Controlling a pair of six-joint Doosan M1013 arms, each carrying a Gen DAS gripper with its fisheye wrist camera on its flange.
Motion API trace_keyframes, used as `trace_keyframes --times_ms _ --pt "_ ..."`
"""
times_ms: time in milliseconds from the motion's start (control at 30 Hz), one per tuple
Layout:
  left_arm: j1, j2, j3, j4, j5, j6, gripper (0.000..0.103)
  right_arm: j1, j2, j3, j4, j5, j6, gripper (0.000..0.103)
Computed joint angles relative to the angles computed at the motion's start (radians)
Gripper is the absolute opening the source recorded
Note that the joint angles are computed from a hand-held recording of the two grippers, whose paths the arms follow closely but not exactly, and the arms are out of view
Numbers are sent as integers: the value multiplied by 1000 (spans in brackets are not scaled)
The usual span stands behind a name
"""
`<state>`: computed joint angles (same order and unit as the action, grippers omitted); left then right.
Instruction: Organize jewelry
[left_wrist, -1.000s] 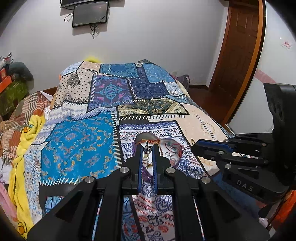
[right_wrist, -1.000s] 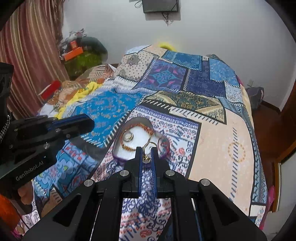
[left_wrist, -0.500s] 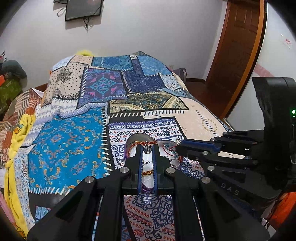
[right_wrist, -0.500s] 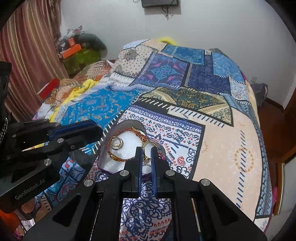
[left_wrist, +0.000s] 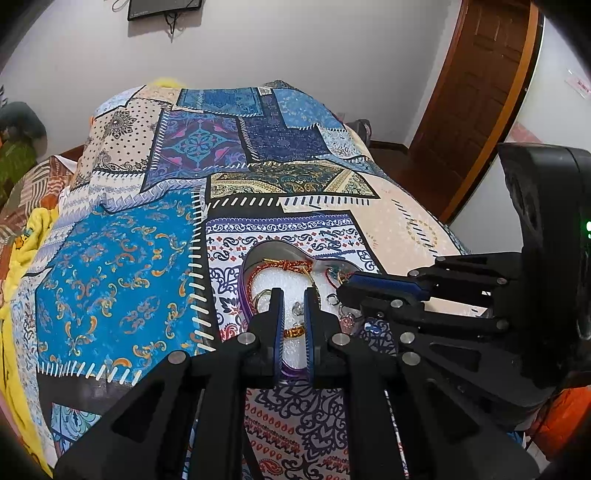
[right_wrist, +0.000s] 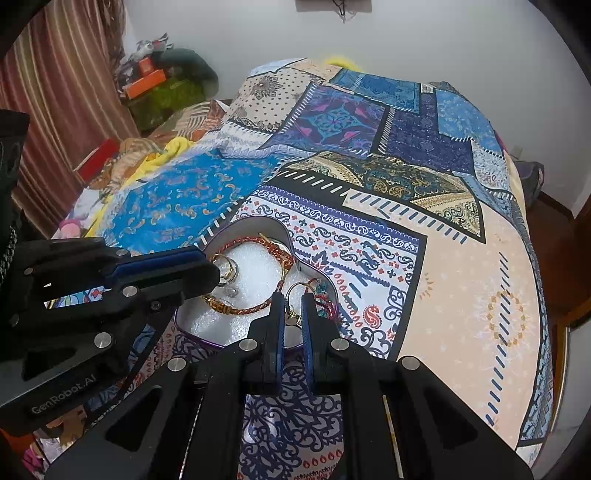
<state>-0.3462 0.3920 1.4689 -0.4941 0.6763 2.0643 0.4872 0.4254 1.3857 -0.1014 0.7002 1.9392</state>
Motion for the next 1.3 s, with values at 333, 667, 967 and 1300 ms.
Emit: trace_keyframes --times_ms 333,667,967,1300 --pt "6 -35 18 9 -32 -17 8 12 -5 -16 -37 35 -1 11" --pt "16 -128 67 6 -124 -17 8 54 -82 13 -236 -18 193 11" --pt "20 -283 174 -175 -302 159 20 161 -216 94 -761 -70 679 12" --pt "4 -461 350 -906 -546 870 57 313 -295 176 -1294 78 1175 12"
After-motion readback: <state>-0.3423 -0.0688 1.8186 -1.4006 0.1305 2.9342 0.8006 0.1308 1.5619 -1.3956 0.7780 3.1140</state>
